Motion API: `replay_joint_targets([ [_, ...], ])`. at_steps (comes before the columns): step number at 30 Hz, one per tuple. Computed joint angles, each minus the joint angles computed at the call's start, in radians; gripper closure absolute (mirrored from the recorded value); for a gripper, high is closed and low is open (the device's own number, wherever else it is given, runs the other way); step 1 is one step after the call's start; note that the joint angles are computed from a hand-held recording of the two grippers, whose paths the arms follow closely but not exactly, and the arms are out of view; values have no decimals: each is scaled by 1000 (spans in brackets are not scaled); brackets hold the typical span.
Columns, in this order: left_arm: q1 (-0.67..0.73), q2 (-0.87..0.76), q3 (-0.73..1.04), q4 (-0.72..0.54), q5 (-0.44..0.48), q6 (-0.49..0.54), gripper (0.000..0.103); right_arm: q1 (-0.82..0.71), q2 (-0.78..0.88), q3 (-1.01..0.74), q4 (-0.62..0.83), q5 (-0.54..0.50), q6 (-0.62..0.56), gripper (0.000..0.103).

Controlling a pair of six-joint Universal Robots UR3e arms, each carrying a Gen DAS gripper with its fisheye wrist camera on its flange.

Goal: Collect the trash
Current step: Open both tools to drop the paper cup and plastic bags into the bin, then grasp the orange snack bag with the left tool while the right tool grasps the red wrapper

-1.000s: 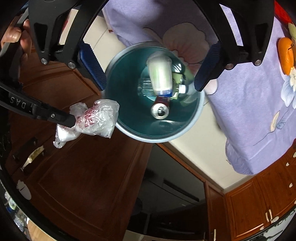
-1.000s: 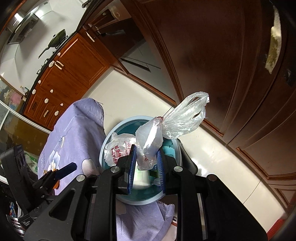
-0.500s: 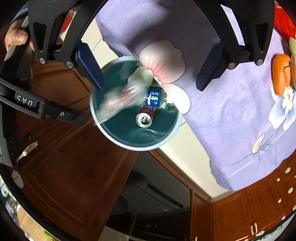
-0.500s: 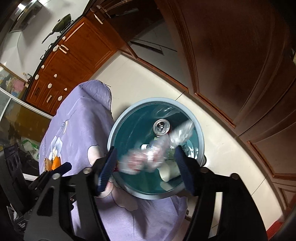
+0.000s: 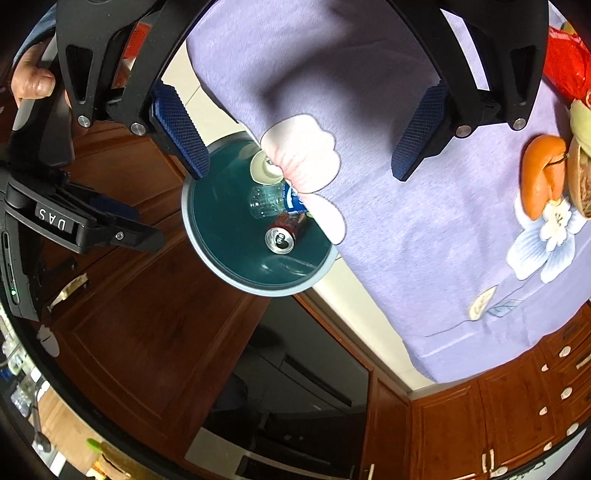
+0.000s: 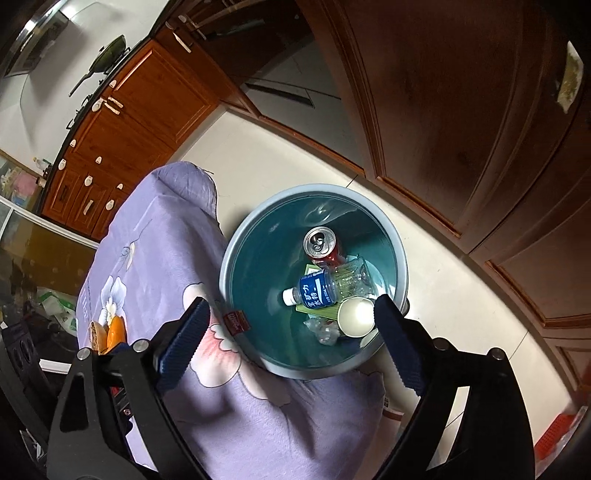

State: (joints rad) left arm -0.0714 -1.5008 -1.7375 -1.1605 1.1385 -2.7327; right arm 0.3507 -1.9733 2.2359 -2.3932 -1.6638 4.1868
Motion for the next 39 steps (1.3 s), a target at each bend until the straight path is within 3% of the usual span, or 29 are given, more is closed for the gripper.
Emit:
replay_joint_targets([
  [6, 125, 139, -58, -94, -50, 81, 4, 117, 106, -128, 25, -64, 67, 14],
  [12, 361, 294, -98, -257, -102, 242, 4, 235, 304, -319, 18, -87, 91, 14],
  [18, 691, 397, -69, -497, -155, 489, 4, 326, 555, -600, 44, -70, 69, 14],
  [25, 1036, 401, 0, -693, -182, 750, 4, 406, 844, -1038, 208, -49, 12, 14],
  [32, 1225, 290, 31, -666, -186, 802, 4, 455, 1073, -1436, 402, -45, -31, 14],
  [39, 1250, 193, 7, -505, -153, 750, 4, 472, 1294, -1831, 606, -25, -40, 14],
])
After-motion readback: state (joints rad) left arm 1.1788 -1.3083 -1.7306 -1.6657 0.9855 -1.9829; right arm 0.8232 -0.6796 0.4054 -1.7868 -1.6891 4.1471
